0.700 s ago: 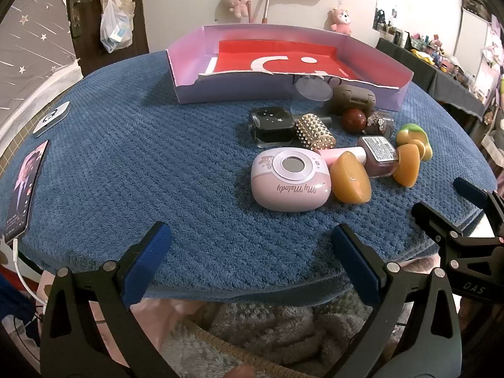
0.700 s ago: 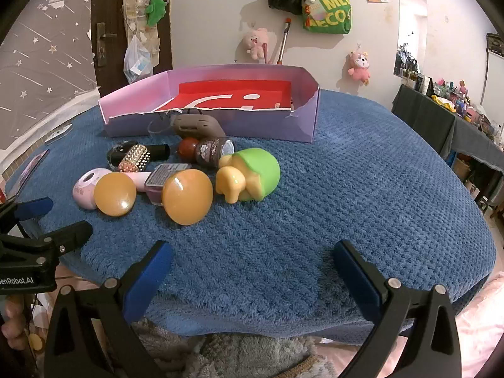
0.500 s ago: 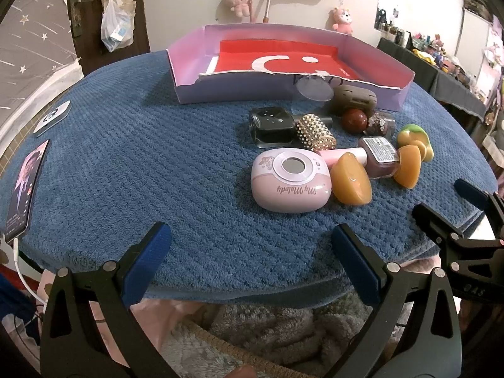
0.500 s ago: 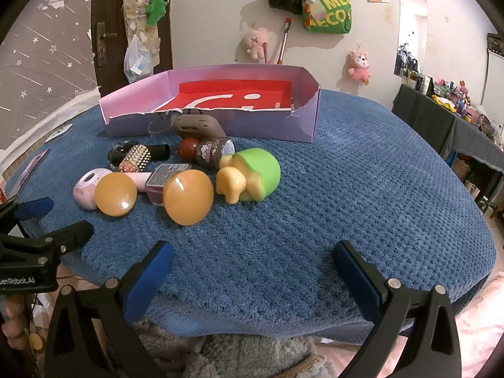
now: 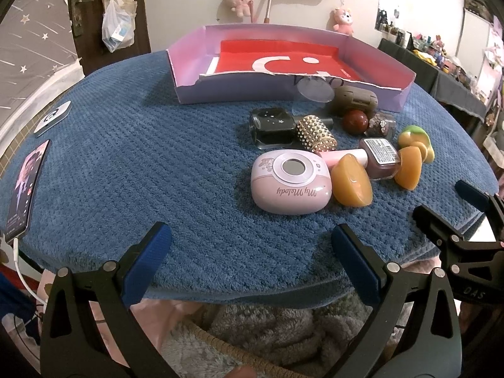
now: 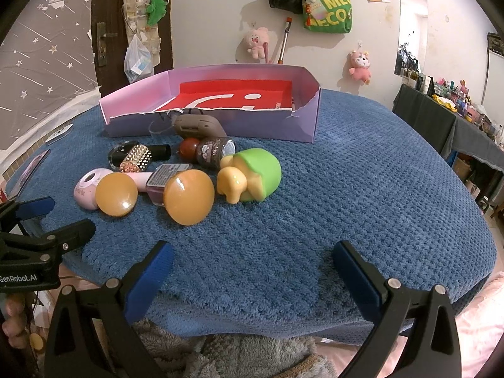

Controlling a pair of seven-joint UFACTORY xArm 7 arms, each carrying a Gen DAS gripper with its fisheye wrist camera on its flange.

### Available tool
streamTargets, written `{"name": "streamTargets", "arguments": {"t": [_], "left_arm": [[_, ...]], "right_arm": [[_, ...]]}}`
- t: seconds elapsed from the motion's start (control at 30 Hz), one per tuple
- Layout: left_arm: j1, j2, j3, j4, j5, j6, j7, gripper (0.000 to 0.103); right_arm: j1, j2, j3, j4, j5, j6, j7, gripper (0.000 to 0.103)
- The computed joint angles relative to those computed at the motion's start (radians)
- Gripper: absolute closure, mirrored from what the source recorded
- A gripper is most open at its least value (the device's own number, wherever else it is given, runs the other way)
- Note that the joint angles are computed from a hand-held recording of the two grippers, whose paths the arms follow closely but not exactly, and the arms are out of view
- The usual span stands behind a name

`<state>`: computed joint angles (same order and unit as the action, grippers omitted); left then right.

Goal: Organize rigid objects
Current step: 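Move both tools toward the pink My Melody device and green duck toy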

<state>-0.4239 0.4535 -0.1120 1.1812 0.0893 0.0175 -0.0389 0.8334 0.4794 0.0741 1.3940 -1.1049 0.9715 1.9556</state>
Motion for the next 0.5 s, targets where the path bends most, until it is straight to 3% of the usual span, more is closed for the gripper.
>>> {"name": "streamTargets", "arguments": {"t": [0.5], "left_arm": [[0.027,-0.003,-0.031,0.009,-0.008,0.037,0.032,0.0]], "right_arm": [[-0.006,-0.013,0.0,-0.015,-0.011,-0.032,0.006,0.0]]}}
